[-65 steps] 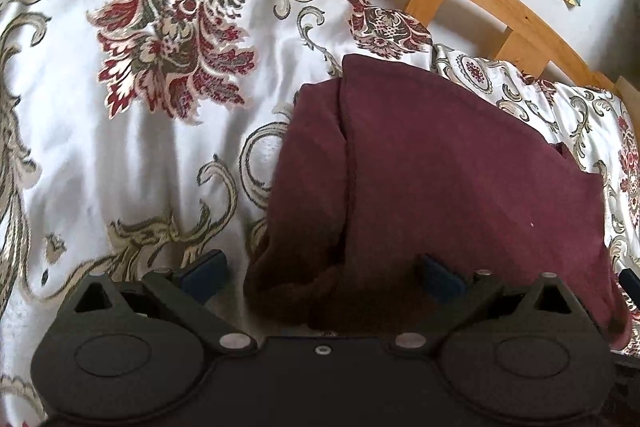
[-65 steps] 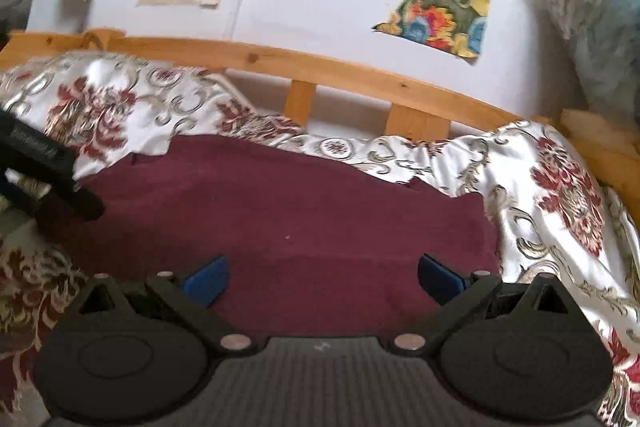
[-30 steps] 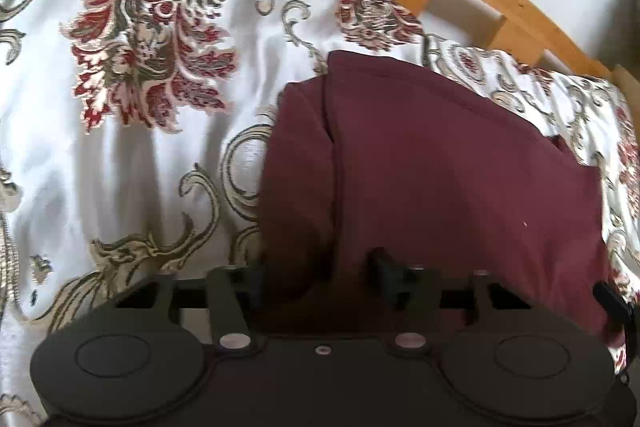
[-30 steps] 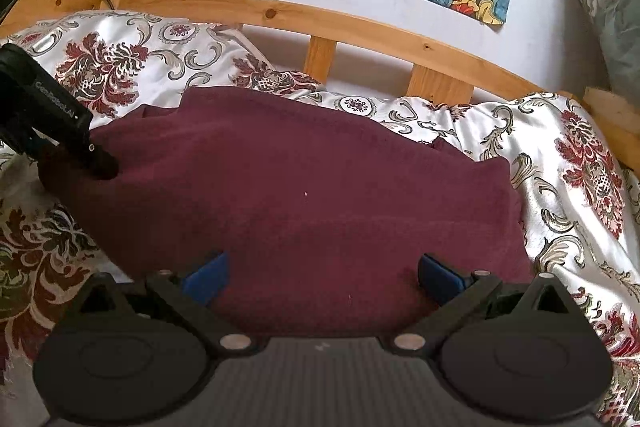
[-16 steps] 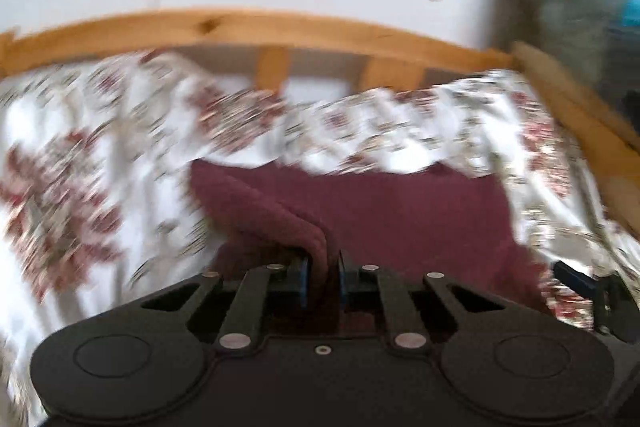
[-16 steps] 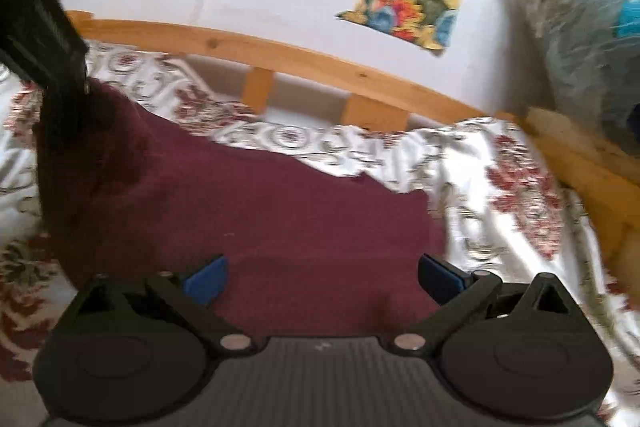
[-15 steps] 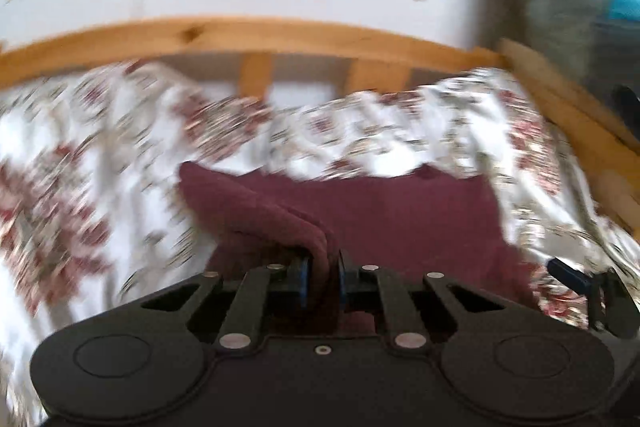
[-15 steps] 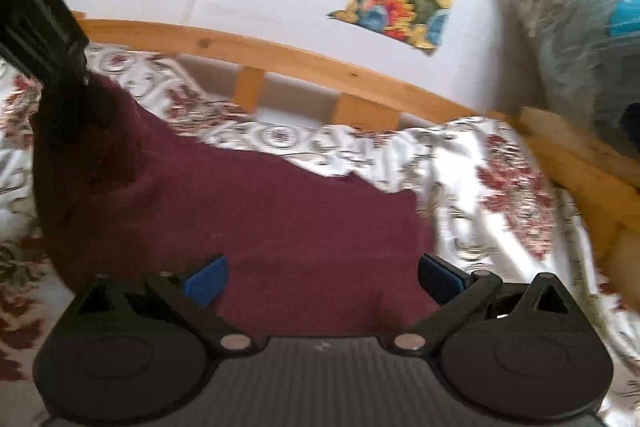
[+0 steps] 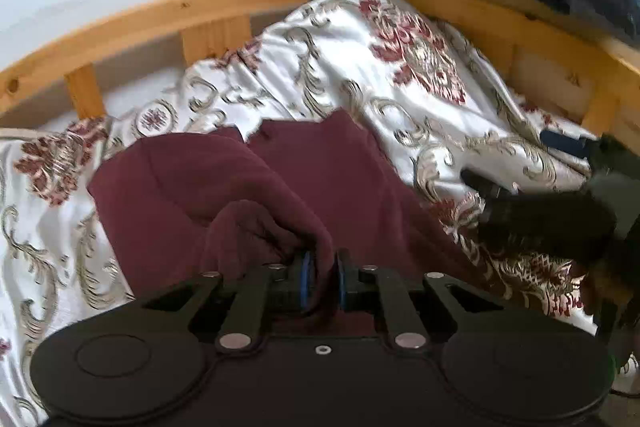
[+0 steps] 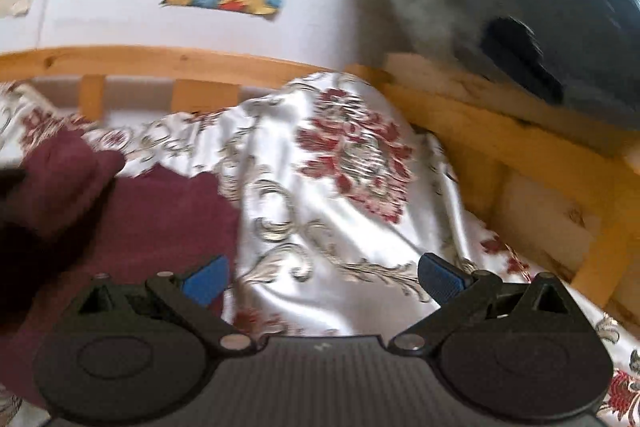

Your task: Fold small clothes

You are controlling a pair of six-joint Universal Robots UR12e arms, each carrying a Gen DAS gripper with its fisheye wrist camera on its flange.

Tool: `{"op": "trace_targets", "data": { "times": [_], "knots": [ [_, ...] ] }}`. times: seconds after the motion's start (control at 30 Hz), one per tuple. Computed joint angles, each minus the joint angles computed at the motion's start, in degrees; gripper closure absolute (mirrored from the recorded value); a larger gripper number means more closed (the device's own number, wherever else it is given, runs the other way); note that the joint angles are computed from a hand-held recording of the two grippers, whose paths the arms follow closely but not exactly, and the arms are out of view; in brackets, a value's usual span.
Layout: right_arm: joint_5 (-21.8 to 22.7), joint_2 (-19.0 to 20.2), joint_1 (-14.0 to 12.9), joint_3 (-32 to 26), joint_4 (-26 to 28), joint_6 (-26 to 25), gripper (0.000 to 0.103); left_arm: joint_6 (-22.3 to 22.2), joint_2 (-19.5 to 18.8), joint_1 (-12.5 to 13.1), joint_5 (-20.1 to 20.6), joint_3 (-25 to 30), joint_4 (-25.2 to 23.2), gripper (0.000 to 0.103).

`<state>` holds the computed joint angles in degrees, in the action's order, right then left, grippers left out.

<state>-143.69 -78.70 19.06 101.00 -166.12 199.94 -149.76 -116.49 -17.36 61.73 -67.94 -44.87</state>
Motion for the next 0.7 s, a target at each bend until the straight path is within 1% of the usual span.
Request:
{"op": "trace_targets", "data": {
  "times": [0.03,0.1,0.13,0.17,0.2,0.23,0.27,0.3,0.33,0.37,0.43,0.53,0.57,0.63,0.7],
  "knots": [
    [0.4,-0.4,-0.3,0.4,-0.2,1.0,0.0,0.0,0.1,0.1,-0.5,-0.2,-0.5,0.093],
    [1.8,-1.0,-0.8,1.0,-1.0,2.0,0.0,-1.1,0.1,0.0,-0.3,-0.5,-1.0,0.09],
    [2.8,-1.3,-1.0,1.3,-1.4,2.0,0.0,-1.7,0.2,-0.1,-0.3,-0.7,-0.6,0.087],
    [3.9,-1.4,-1.1,1.5,-1.9,1.9,0.0,-2.1,0.4,0.0,-0.5,-1.2,0.1,0.08],
    [4.5,-1.4,-1.2,1.5,-2.2,1.6,0.0,-2.3,0.6,0.1,-1.0,-1.6,0.5,0.076],
    [5.0,-1.3,-1.1,1.4,-2.6,1.3,0.0,-2.5,1.0,0.4,-1.9,-2.4,1.4,0.068],
    [5.5,-1.2,-1.1,1.4,-3.2,0.8,0.0,-2.9,1.3,0.6,-2.7,-2.9,2.1,0.056],
    [5.9,-1.1,-1.0,1.3,-3.5,0.6,0.0,-3.0,1.6,0.7,-3.5,-3.3,2.4,0.05],
    [6.3,-1.0,-1.0,1.1,-3.8,0.3,0.0,-3.4,2.0,0.9,-4.4,-3.9,3.1,0.039],
    [6.8,-0.9,-1.0,1.1,-4.4,0.1,0.0,-3.9,2.5,1.2,-5.3,-4.8,4.3,0.03],
    [7.5,-0.7,-1.0,1.0,-5.2,-0.1,0.0,-4.4,3.7,1.8,-6.9,-6.6,7.2,0.022],
    [9.5,-0.4,-1.0,0.9,-6.6,-0.4,0.0,-4.4,5.1,2.9,-9.8,-8.8,10.6,0.018],
    [10.2,-0.4,-1.0,0.9,-6.8,-0.5,0.0,-4.9,5.6,3.2,-10.0,-9.5,11.8,0.018],
    [11.7,-0.3,-0.9,1.0,-7.7,-0.5,0.0,-7.5,6.4,3.8,-9.6,-11.0,15.9,0.017],
    [14.3,-0.3,-1.1,1.0,-9.4,-0.5,0.0,-10.2,7.1,4.5,-8.3,-12.7,21.1,0.009]
  ]
}}
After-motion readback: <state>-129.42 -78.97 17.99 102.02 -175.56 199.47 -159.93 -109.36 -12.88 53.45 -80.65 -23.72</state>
